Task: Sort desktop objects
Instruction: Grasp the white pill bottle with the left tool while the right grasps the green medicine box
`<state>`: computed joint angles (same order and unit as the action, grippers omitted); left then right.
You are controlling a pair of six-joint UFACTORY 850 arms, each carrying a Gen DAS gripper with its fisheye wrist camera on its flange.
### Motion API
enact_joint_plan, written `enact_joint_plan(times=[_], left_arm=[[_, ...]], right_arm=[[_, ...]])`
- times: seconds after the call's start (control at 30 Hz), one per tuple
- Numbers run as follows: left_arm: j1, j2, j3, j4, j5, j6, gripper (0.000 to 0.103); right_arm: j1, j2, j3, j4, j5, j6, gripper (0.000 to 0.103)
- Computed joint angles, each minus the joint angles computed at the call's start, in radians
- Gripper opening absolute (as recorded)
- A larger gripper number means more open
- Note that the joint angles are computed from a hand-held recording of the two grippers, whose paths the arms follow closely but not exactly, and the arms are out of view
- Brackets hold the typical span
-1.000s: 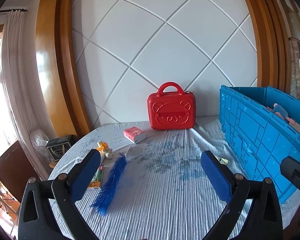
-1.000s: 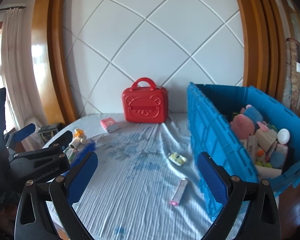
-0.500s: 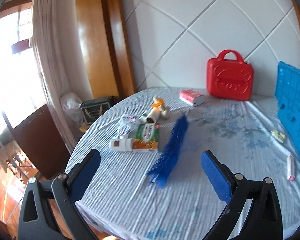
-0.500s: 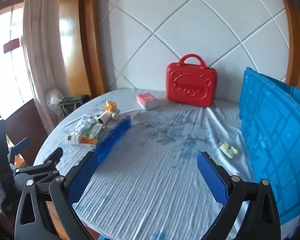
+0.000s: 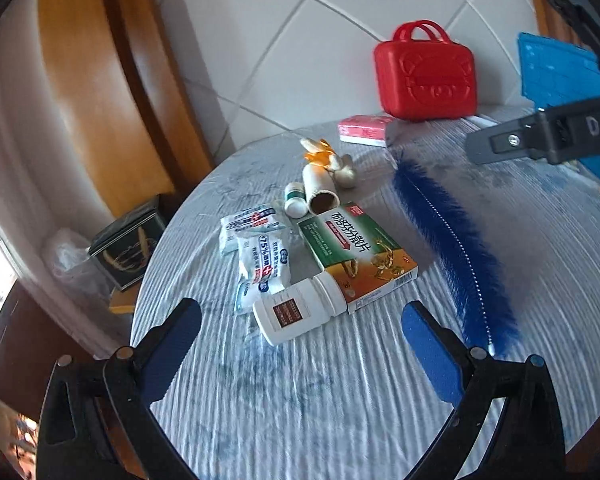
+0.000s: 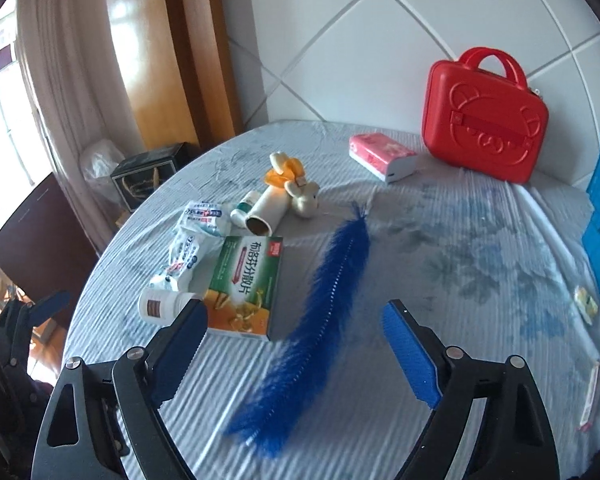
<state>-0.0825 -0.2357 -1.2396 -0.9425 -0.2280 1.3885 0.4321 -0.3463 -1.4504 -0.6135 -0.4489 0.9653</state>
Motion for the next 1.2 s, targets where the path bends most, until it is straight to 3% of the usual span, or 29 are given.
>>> enact_joint_plan(times=[0.1, 0.2, 0.43, 0.6, 0.7, 0.8, 0.93, 1.0, 1.1, 1.2], left_arm=[[0.041, -0.082, -0.091, -0.050, -0.163, 0.194, 0.102], [0.064, -0.149, -0.167, -0.014, -0.276, 0.267, 0.102], [0.058, -0.271, -0.295, 0.004, -0.419, 0.351, 0.102], [0.060, -0.343, -0.356, 0.145, -0.510, 0.247, 0.102], [0.071, -0.350, -0.354, 0.164, -0.536, 0.233, 0.100], [0.074, -0.379, -0.386, 0.223, -0.582, 0.119, 0.086], [0.075, -0.366, -0.353, 0.200, -0.541, 0.099, 0.086], [0.070, -0.351, -0.329, 0.193, -0.501, 0.094, 0.086], [0.069, -0.337, -0.307, 0.167, -0.457, 0.092, 0.086], [0.072, -0.347, -0.320, 0.167, -0.453, 0.045, 0.086]], right_arm=[[0.006, -0.073, -0.073, 0.015, -0.026, 0.007, 0.090], [0.011, -0.150, -0.154, 0.039, -0.058, -0.017, 0.090], [-0.003, -0.293, -0.313, 0.130, -0.104, -0.079, 0.088], [-0.013, -0.339, -0.367, 0.184, -0.127, -0.131, 0.088], [-0.018, -0.368, -0.401, 0.213, -0.135, -0.159, 0.088], [-0.019, -0.430, -0.480, 0.285, -0.167, -0.230, 0.086], [-0.011, -0.543, -0.634, 0.326, -0.262, -0.313, 0.084], [-0.011, -0.622, -0.750, 0.357, -0.357, -0.356, 0.083], [-0.017, -0.646, -0.778, 0.394, -0.357, -0.364, 0.083], [-0.024, -0.690, -0.852, 0.449, -0.411, -0.404, 0.088]])
